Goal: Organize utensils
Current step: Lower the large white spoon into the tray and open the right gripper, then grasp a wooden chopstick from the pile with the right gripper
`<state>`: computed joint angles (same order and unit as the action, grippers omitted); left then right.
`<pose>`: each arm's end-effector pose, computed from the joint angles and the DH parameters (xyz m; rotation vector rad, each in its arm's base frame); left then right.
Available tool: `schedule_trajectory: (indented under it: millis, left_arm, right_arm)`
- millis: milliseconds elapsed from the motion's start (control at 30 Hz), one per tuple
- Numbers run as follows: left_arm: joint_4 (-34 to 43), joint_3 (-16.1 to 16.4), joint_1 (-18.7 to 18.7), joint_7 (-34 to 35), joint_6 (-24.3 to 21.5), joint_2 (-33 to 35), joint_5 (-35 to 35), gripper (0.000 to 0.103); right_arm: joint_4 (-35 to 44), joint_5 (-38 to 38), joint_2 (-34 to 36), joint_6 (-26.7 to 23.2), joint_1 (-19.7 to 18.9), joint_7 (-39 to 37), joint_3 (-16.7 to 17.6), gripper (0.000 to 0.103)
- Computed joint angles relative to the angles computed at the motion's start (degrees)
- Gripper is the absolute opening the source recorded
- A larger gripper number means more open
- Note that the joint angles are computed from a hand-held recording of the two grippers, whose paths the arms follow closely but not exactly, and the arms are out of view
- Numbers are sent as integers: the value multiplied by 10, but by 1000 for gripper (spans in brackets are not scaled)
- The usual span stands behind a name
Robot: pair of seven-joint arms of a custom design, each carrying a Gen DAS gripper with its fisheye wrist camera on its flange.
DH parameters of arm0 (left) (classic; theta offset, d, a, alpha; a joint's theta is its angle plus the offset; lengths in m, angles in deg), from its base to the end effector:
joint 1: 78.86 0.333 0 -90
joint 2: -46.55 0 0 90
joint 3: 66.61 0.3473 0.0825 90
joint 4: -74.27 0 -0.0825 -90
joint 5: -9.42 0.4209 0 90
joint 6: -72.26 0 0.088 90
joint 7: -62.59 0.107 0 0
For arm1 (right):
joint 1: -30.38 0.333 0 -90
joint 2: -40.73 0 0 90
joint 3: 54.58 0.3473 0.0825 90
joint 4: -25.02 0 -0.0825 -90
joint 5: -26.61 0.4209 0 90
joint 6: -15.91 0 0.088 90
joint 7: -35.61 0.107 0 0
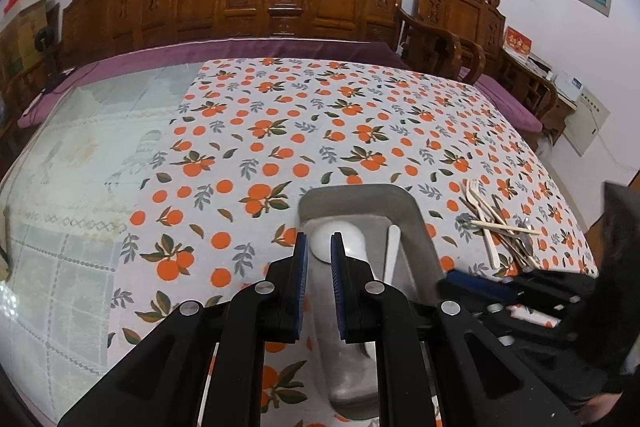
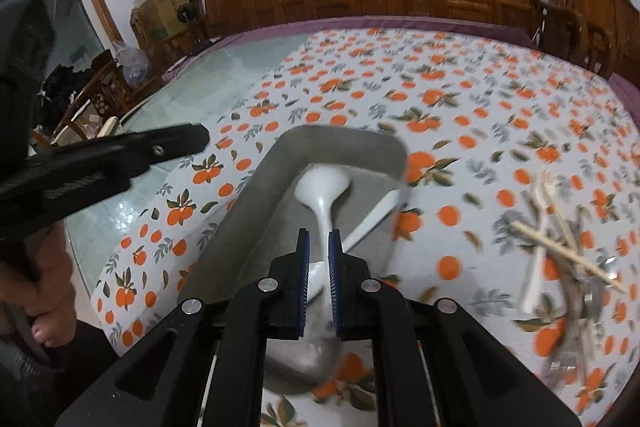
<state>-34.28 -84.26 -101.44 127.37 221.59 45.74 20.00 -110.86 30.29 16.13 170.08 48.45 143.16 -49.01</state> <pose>0.4858 -0.4175 0.6094 -1.4972 2.2267 -0.9473 0.4476 0.2002 0.5877 -1.7750 1.6607 -0.3862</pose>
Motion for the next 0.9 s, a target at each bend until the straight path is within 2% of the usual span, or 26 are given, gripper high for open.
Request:
schedule_trajectory:
  millis: [133, 267, 333, 367, 567, 767, 900]
  left_arm:
    - [4, -5, -7, -5, 6, 5, 8, 26]
    - [9, -11, -17, -2, 14, 12, 4, 33]
    - [12, -13, -23, -7, 15, 16, 9, 44]
    - [13, -14, -26, -6, 19, 17, 7, 46]
    - [19, -20, -43, -6, 27, 28, 15, 47]
    - [23, -22, -57, -3, 31, 38, 21, 47]
    - [24, -23, -65, -5, 35, 42, 25, 47]
  right_arm:
    - [-28, -16, -58, -20, -16, -12, -8, 11]
    - [-57, -36, -120, -50, -44, -18, -13, 11]
    - [-72, -45, -148, -65, -59, -21, -16, 11]
    - [-77, -50, -157, -71, -67, -21, -15, 11]
    - [-109, -81, -210, -114, -112, -32, -22, 11]
    - [-123, -92, -211, -133, -135, -49, -33, 12]
    - [-123, -95, -193, -131, -142, -60, -37, 25]
